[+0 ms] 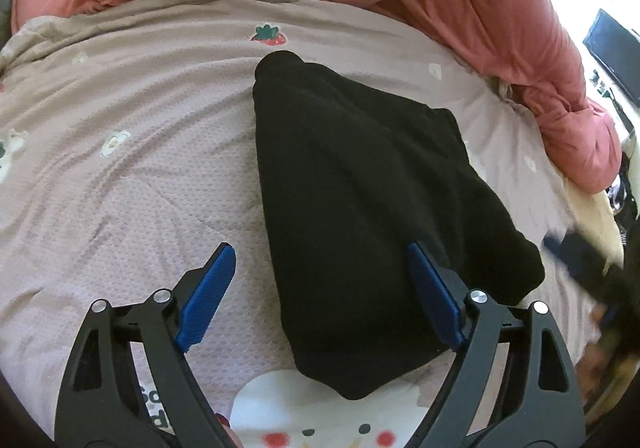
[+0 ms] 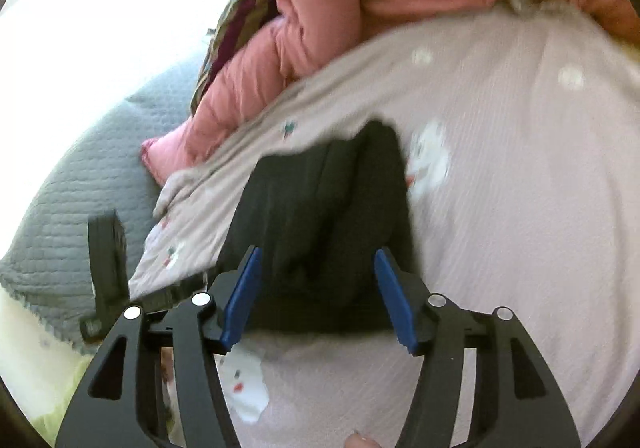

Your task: Fold small clothes

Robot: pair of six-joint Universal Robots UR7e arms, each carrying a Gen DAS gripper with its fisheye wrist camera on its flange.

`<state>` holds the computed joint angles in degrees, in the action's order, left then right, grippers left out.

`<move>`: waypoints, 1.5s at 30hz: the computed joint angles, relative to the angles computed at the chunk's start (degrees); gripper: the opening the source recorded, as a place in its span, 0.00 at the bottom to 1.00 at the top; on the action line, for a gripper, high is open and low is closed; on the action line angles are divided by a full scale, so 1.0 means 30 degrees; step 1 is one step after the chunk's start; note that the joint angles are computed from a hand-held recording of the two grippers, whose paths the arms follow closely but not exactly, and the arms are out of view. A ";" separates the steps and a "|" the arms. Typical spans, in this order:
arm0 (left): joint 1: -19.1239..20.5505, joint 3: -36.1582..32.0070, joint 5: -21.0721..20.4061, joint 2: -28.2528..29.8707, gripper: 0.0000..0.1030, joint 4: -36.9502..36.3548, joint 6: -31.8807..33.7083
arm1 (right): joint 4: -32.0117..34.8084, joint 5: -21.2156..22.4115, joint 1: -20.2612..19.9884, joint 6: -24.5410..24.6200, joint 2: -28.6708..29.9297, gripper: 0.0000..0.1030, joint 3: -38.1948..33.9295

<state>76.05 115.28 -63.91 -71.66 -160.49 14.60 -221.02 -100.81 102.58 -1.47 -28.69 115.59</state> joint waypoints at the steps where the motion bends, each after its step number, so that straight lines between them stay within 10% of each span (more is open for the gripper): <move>1: -0.0042 0.0117 0.0118 -0.0024 0.77 -0.0205 0.0155 | 0.0465 -0.0139 0.0051 -0.0209 -0.0206 0.56 -0.0271; 9: -0.0257 0.0416 0.0607 -0.0206 0.77 -0.0585 0.0676 | 0.8617 -0.2373 0.0350 -0.1438 0.0350 0.48 -0.5713; 16: -0.0288 0.0577 0.0512 -0.0379 0.76 -0.0708 0.1056 | 1.1146 -0.4293 0.0117 -0.0644 0.1620 0.44 -0.8102; 24: -0.0406 0.0766 0.0662 -0.0453 0.76 -0.0992 0.1126 | 0.9766 -0.3687 0.0343 -0.3157 0.2090 0.11 -0.8284; 34: -0.0768 0.1211 0.0188 -0.0829 0.76 -0.0656 0.1485 | 0.4846 -0.4769 0.1453 -0.6927 0.2245 0.03 -0.7443; 45: -0.0554 0.1043 -0.0056 -0.0465 0.77 0.0344 0.1019 | 0.5095 -0.8561 0.1058 -0.8388 0.3831 0.03 -0.9093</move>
<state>74.39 118.41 -64.08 -73.06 -159.46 17.65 -205.74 -126.49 105.75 -26.63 -17.20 88.31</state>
